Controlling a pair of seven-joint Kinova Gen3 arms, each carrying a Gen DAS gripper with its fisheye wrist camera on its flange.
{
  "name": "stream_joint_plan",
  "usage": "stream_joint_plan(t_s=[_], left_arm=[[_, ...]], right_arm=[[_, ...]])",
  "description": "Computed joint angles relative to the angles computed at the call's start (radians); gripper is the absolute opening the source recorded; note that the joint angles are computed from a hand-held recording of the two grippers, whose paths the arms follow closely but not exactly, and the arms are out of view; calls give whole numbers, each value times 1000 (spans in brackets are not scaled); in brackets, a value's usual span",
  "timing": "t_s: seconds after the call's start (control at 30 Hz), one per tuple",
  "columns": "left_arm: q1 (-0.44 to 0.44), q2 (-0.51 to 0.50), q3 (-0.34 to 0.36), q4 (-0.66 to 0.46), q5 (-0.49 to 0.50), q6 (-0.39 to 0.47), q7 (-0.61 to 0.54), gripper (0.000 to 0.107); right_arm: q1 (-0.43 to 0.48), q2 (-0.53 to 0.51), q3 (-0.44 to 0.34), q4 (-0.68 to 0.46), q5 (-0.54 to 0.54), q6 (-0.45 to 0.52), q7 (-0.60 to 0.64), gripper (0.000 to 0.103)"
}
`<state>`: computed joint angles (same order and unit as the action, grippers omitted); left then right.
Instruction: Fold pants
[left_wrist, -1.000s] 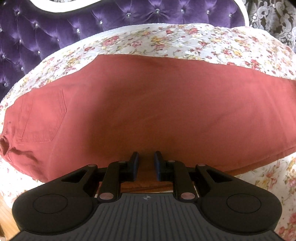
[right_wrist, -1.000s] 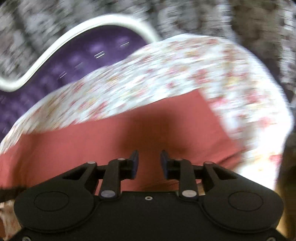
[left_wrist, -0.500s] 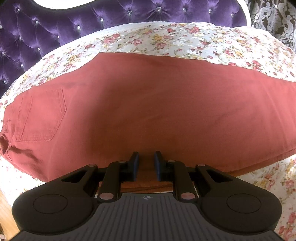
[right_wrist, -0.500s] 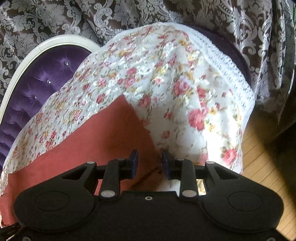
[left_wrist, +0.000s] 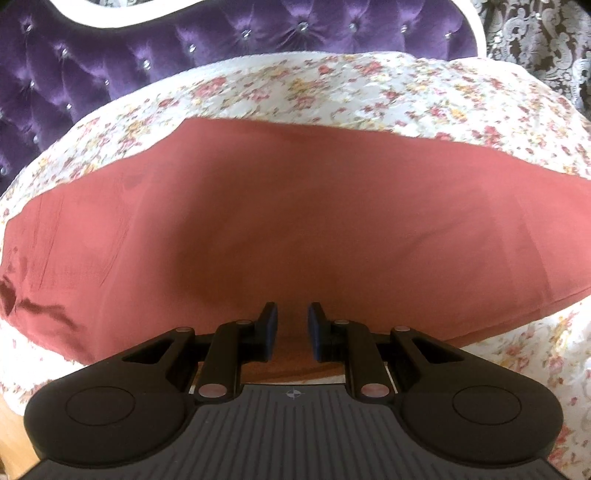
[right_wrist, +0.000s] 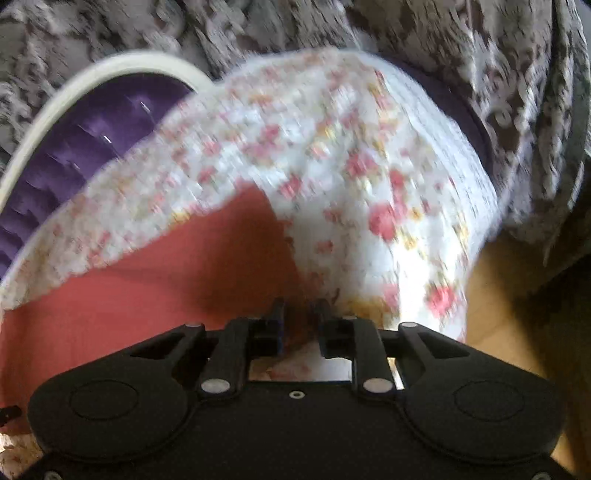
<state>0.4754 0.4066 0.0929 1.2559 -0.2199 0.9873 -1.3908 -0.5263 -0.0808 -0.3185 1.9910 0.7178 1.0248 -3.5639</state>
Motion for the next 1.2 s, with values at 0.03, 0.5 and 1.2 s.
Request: stream_joint_plan(t_s=[0.03,0.5,1.2], left_arm=[[0,2,5,-7,4,0,-5,19],[11,26,18,-2,48,-3,-76,19],[122,168,23,-304,21,73,-103,18]], right_arm=[[-2,-8,-2,11,29,-9,-10,41],[159,-86,152,208,55,-523,114,46],[405,-73,-16,192,46,-644,81,14]])
